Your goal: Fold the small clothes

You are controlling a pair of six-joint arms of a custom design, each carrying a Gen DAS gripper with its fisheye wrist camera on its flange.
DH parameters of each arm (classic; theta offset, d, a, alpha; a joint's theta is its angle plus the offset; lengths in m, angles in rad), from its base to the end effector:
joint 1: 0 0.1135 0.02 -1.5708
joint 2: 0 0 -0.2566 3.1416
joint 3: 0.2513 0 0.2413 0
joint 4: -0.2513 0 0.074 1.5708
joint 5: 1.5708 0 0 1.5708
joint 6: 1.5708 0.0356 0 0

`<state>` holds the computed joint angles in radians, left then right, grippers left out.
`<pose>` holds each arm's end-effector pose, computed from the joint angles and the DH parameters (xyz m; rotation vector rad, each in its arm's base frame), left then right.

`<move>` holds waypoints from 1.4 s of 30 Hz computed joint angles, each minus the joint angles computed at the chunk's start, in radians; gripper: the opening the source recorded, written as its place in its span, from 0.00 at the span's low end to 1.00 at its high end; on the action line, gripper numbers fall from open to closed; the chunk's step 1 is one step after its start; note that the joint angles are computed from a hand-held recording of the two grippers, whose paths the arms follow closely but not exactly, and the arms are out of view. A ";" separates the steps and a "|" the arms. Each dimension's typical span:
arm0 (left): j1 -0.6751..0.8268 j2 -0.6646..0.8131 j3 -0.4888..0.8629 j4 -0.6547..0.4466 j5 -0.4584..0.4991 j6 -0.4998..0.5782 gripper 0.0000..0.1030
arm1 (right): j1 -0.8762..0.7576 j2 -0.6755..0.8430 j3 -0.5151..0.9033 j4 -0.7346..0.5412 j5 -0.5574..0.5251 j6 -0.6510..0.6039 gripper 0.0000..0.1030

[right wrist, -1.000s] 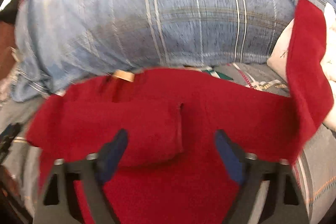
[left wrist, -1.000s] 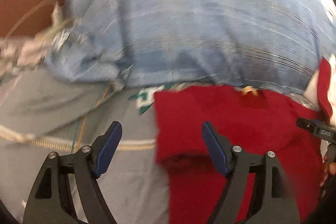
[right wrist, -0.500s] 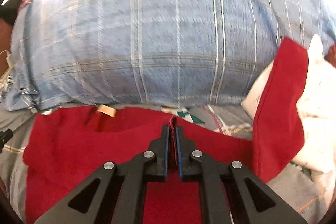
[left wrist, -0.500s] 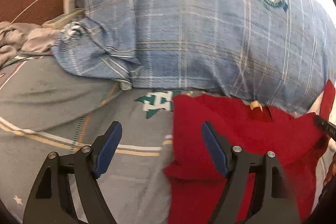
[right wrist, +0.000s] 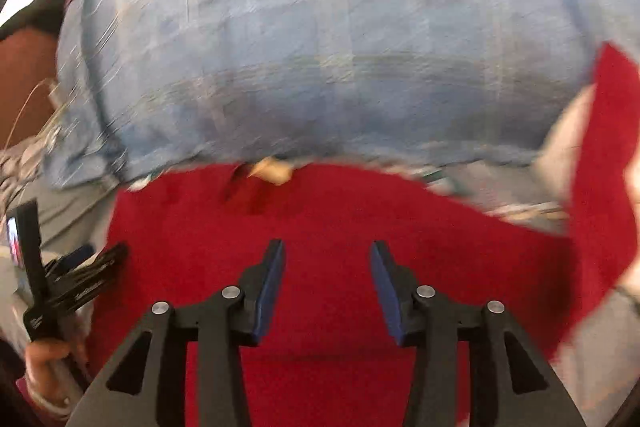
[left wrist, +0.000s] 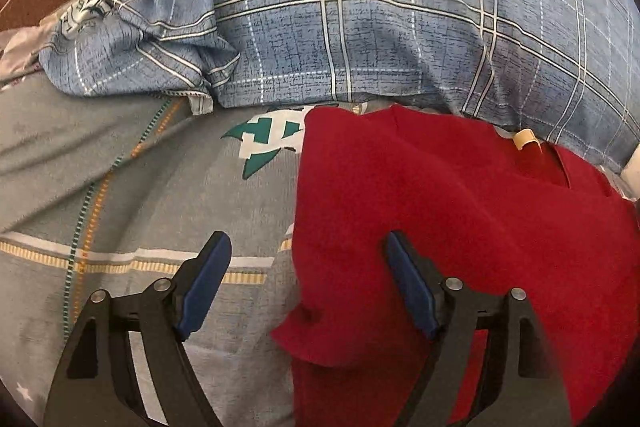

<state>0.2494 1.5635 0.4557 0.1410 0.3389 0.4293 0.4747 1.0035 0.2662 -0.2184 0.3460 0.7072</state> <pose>0.2329 0.0471 0.0992 0.3518 2.4396 -0.1419 0.1456 0.0612 0.1294 0.4184 2.4126 0.0779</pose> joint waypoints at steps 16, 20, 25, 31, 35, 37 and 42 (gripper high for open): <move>-0.015 0.101 0.165 -0.039 -0.023 -0.099 0.85 | 0.194 0.441 0.174 0.264 -0.024 -0.007 0.43; -0.051 0.233 0.256 -0.059 -0.117 -0.100 0.86 | 0.264 0.657 0.297 0.343 -0.024 -0.011 0.42; 0.008 0.249 0.278 -0.100 -0.039 -0.075 0.85 | 0.365 0.717 0.393 0.215 0.069 0.011 0.44; 0.102 0.132 0.202 -0.136 0.055 -0.004 0.85 | 0.451 0.698 0.402 0.207 0.098 0.027 0.44; 0.188 0.039 0.145 -0.174 0.101 0.086 0.85 | 0.458 0.725 0.412 0.180 0.088 0.075 0.44; 0.218 0.000 0.121 -0.190 0.120 0.120 0.85 | 0.470 0.662 0.377 0.178 0.085 0.100 0.44; 0.249 -0.121 0.082 -0.270 0.146 0.158 0.85 | 0.488 0.550 0.334 0.094 0.161 0.154 0.48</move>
<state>0.4981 1.4426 0.5374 -0.1288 0.4850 0.5875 0.9626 1.5533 0.5998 -0.1242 0.5075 0.8613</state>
